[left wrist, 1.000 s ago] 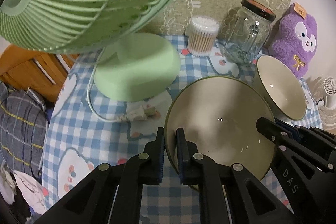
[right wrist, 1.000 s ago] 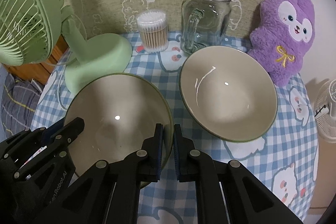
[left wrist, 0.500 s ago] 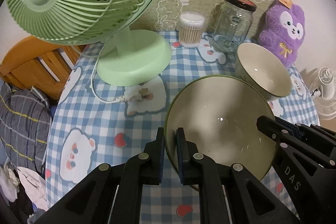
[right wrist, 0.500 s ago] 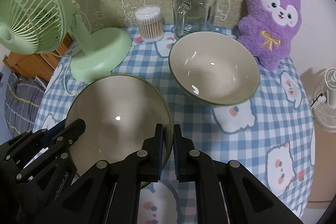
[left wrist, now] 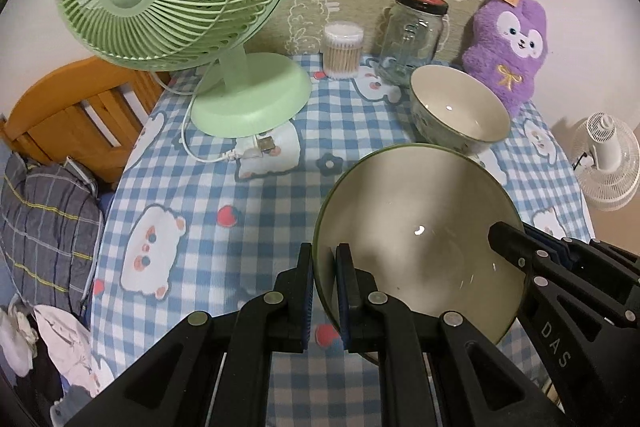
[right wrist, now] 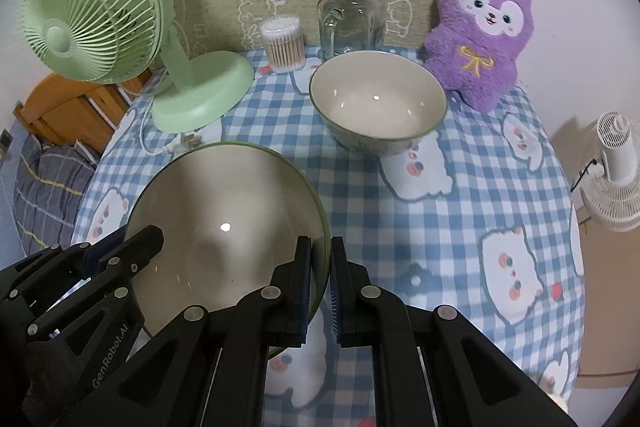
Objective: Organize plates and bowls
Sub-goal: 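Lift the second cream bowl and carry it toward the first bowl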
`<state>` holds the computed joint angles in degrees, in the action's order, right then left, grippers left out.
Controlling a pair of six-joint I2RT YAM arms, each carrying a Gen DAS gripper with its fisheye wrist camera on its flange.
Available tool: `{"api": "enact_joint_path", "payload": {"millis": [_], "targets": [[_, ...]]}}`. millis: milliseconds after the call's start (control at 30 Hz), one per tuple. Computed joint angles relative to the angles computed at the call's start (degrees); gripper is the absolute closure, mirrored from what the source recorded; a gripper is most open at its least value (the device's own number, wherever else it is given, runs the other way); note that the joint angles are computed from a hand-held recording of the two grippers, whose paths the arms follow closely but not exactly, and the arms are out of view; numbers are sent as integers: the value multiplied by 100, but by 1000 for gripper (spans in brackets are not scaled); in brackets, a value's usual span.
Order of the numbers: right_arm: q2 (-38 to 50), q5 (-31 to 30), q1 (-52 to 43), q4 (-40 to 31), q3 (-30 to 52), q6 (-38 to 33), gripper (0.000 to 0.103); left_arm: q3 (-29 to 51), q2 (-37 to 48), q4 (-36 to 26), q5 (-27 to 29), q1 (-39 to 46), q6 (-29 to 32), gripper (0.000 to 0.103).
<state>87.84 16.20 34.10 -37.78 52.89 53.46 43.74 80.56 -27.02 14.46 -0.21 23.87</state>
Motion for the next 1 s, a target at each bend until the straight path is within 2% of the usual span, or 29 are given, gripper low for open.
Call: {"api": "enact_joint_path", "payload": {"millis": [267,467,667,1000], "targets": [[-522,190,508,-443,-161,527,92,-353,-809,-455,157,253,248,96],[-939,421,969,-994,-98,957,92,-477,-1552,-1050,373,567,484,96],[-1322,631,1489,-1469,-56,1522,92,-539,-2157,-1672,700,1007,910,96],[-1380,955,2513,-2238,226,2518,92,-642,-2875,-2570,1161,1944,1816,96]]}}
